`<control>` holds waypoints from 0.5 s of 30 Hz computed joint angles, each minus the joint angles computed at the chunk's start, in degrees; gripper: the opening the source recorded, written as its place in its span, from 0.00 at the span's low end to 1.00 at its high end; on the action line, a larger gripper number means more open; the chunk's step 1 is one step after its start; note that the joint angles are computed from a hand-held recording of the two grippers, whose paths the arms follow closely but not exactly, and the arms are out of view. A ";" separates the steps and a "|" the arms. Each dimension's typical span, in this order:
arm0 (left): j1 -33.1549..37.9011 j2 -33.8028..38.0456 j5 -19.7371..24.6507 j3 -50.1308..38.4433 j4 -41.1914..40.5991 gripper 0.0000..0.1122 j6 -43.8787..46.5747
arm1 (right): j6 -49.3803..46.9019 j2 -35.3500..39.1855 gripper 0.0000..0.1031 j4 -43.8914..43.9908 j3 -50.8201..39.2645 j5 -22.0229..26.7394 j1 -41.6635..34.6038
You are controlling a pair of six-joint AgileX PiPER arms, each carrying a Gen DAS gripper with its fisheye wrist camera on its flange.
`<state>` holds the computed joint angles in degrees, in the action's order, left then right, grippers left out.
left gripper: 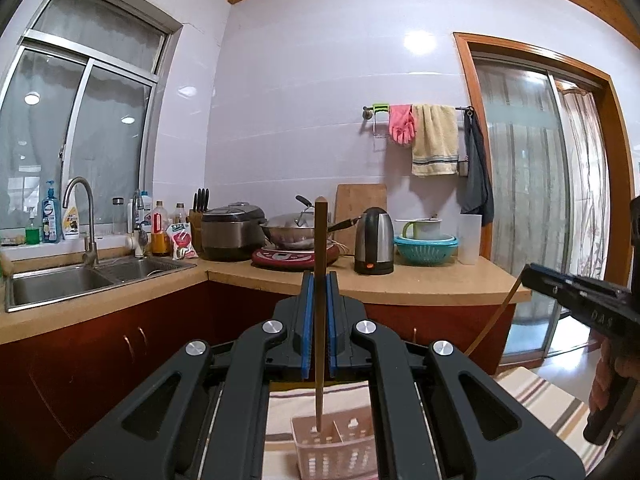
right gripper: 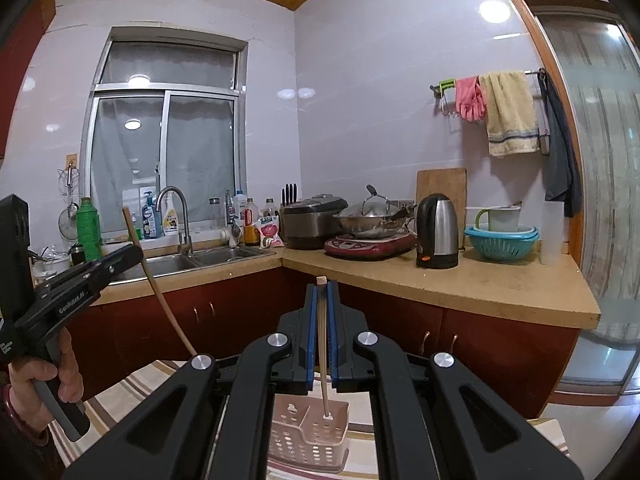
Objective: Organize utensils
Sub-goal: 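Lift the left tool's chopstick over the caddy while the right tool carries its own, then open the left tool to drop its chopstick into the caddy while the right tool does too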
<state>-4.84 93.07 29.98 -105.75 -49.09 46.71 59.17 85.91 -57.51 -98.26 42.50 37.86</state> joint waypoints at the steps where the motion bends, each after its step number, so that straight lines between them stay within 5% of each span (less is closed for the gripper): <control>1: -0.48 1.32 -0.19 -1.31 1.17 0.06 -1.18 | -0.23 0.63 0.05 0.88 -0.10 -0.99 -1.04; 15: -1.51 14.26 2.22 -7.74 11.88 0.06 -12.73 | -4.41 7.24 0.05 15.94 1.74 -9.97 -9.91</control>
<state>-6.35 107.33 32.19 -113.49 -37.21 33.97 54.76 93.15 -41.57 -96.52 32.53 27.95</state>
